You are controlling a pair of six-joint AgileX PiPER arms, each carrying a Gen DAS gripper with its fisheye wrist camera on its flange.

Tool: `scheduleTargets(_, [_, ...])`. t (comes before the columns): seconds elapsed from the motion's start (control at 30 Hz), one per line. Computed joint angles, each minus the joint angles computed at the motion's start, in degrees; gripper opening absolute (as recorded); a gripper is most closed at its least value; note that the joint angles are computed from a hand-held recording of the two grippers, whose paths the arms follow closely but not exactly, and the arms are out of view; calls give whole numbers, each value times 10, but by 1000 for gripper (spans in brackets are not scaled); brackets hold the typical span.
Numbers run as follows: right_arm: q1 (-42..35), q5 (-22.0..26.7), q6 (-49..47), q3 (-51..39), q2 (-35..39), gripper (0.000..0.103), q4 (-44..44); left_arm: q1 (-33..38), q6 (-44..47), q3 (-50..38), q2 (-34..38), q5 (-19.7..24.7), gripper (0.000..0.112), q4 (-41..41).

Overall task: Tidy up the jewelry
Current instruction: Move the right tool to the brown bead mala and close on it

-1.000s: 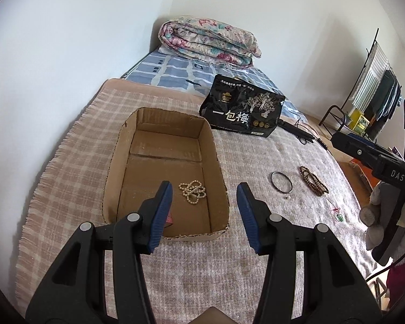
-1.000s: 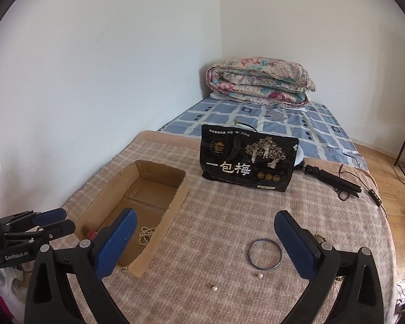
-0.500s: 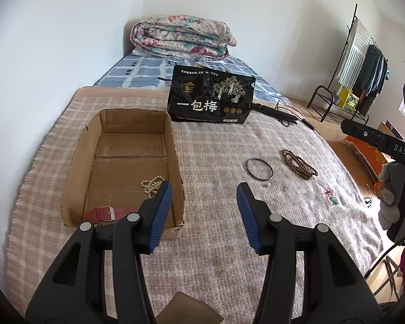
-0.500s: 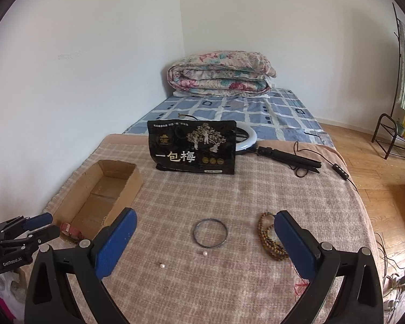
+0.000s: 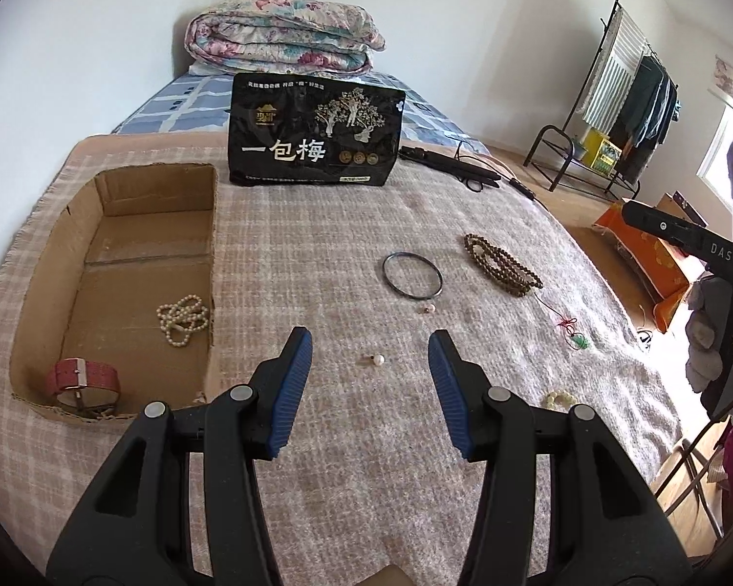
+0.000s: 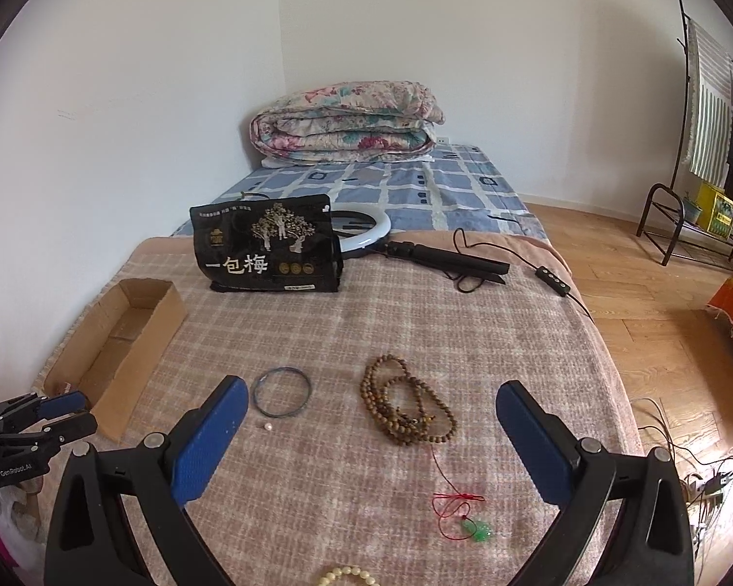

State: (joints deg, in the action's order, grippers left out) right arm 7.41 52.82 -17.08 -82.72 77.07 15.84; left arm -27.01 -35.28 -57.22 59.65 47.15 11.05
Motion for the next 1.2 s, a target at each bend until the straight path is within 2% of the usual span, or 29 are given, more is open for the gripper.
scheduleTargets(0.2, [-51,10,-65,3,34,93,53,-4,13,10,32,-33,50,-21])
scheduleTargets(0.53, [-58,35,-139,-17,118,78,84,1,58,31,87,-91,50,-71])
scheduleTargets(0.57, [-57,35,-142,-20,128,76,84,2,64,30,95,-96,44,-77])
scheduleTargets(0.77, [-44,41,-167,-38,175,66,66,-4,79,27,147,-117,32,-82])
scheduleTargets(1.1, [-15,40,-188,-73,234,57,34,-10,14,24,194,-127,30,-5])
scheduleTargets(1.2, [-8,39,-191,-84,252,55,29,-3,19,23,202,-125,22,-10])
